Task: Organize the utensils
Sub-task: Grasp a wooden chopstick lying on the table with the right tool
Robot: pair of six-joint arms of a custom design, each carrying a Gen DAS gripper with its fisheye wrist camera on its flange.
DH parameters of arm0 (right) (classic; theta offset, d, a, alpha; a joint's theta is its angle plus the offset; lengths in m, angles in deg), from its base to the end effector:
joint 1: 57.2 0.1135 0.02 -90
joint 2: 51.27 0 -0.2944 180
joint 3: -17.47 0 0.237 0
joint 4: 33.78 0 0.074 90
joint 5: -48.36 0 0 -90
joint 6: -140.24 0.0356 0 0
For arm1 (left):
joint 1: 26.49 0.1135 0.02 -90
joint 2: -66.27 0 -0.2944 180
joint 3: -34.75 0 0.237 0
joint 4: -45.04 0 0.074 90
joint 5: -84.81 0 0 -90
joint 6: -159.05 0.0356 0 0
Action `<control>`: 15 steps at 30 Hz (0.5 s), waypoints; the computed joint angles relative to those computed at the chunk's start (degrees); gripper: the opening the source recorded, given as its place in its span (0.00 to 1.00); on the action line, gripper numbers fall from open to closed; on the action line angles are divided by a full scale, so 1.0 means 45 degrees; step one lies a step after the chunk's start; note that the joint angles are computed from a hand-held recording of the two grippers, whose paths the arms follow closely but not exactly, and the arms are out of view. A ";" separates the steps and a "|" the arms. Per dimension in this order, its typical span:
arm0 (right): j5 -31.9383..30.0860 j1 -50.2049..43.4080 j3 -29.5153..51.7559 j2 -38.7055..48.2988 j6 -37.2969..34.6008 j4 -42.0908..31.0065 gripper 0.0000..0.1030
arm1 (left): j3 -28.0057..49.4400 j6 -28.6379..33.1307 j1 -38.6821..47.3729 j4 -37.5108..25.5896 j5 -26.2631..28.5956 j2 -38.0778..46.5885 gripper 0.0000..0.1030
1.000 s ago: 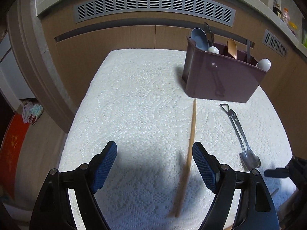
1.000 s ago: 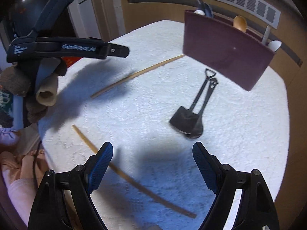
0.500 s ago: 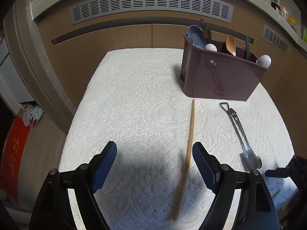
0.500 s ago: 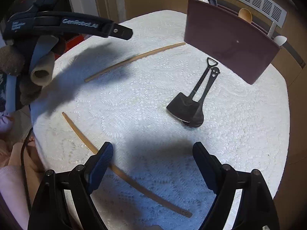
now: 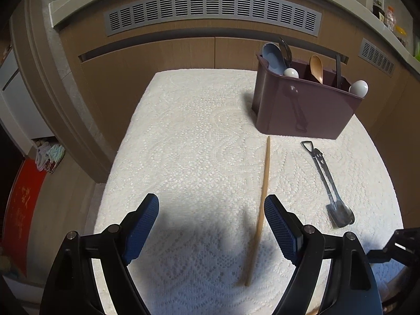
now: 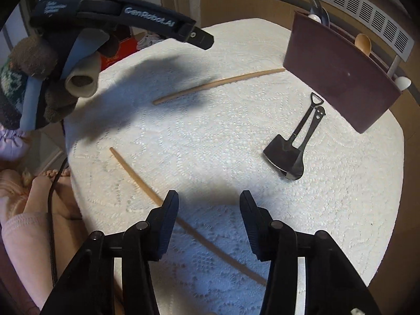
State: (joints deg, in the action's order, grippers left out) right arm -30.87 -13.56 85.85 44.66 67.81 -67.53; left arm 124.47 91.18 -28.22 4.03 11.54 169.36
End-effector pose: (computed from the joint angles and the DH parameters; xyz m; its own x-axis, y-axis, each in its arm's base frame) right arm 0.2310 0.2111 0.2011 -0.7902 -0.3438 -0.5073 -0.3928 0.9196 -0.0113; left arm 0.3797 -0.0217 0.2576 -0.6787 0.3814 -0.6277 0.4881 0.8728 0.0026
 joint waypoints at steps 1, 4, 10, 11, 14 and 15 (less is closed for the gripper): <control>0.0073 0.0165 0.0023 -0.0096 -0.0092 -0.0112 0.45 | 0.0022 -0.0003 0.0079 -0.0075 0.0052 -0.0053 0.81; 0.0435 0.0551 0.0170 -0.0148 -0.0348 -0.0548 0.46 | -0.0060 0.0021 0.0194 -0.0207 0.0220 -0.0264 0.81; 0.0764 0.0348 0.0164 -0.0020 0.0355 -0.1066 0.24 | -0.0429 0.0425 0.0324 -0.0325 0.0601 -0.0682 0.81; 0.0911 0.0245 0.0213 -0.0001 0.0619 -0.1257 0.11 | -0.0430 0.0460 0.0345 -0.0360 0.0653 -0.0665 0.81; 0.1121 -0.0192 -0.0016 -0.0259 0.1004 -0.1134 0.05 | -0.0484 0.0592 0.0383 -0.0318 0.1094 -0.0563 0.81; 0.1209 -0.0322 -0.0073 -0.0331 0.1169 -0.1119 0.05 | -0.0549 0.0785 0.0418 -0.0345 0.1473 -0.0531 0.81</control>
